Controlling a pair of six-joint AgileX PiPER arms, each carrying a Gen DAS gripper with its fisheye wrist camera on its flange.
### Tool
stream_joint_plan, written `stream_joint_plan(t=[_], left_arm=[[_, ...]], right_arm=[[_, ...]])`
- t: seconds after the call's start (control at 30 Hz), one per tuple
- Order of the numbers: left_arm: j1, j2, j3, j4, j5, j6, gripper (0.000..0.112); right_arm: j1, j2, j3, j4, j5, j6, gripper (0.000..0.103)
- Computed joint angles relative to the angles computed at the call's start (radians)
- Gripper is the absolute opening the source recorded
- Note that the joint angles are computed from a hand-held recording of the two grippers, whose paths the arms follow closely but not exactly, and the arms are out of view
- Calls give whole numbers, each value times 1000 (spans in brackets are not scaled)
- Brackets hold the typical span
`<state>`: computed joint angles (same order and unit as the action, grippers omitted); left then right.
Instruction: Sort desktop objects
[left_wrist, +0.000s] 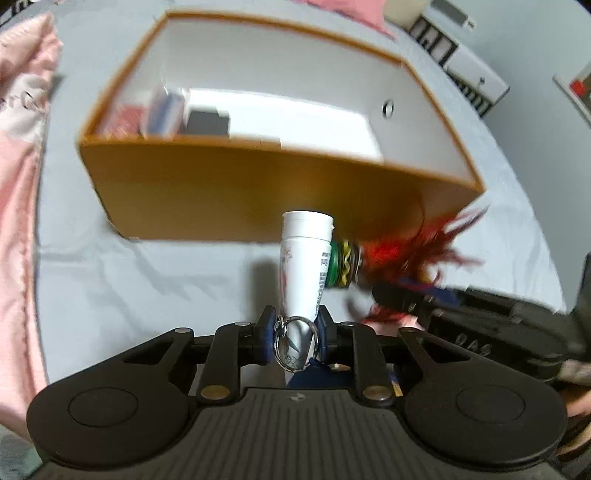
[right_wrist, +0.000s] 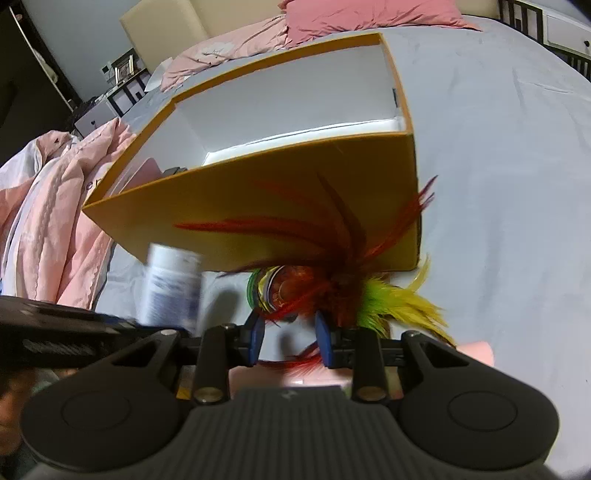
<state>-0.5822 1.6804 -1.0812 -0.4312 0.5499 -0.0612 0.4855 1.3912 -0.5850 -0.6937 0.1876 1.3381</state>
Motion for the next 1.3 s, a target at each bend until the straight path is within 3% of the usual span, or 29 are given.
stream_joint_plan(t=[0.23, 0.37, 0.53, 0.7, 0.8, 0.87, 1.0, 1.1, 1.3], left_arm=[[23, -85, -43, 174, 135, -115, 25], [72, -92, -77, 143, 210, -53, 25], [112, -88, -73, -27, 275, 107, 25], [95, -109, -50, -71, 274, 145, 25], [33, -77, -80, 126, 263, -25, 25], [30, -53, -75, 171, 237, -57, 23], [109, -24, -52, -37, 247, 104, 23], [93, -31, -39, 5, 231, 59, 24], [107, -39, -8, -132, 216, 113, 26]], right_arm=[[19, -25, 17, -108, 12, 122, 33], [22, -35, 24, -133, 12, 155, 33], [29, -30, 21, -147, 16, 168, 33], [32, -35, 22, -138, 19, 157, 33], [28, -37, 24, -130, 15, 153, 33], [29, -38, 25, -127, 14, 152, 33], [32, -37, 26, -124, 14, 141, 33], [27, -32, 21, -103, 10, 117, 33], [35, -28, 16, -92, 16, 100, 33]])
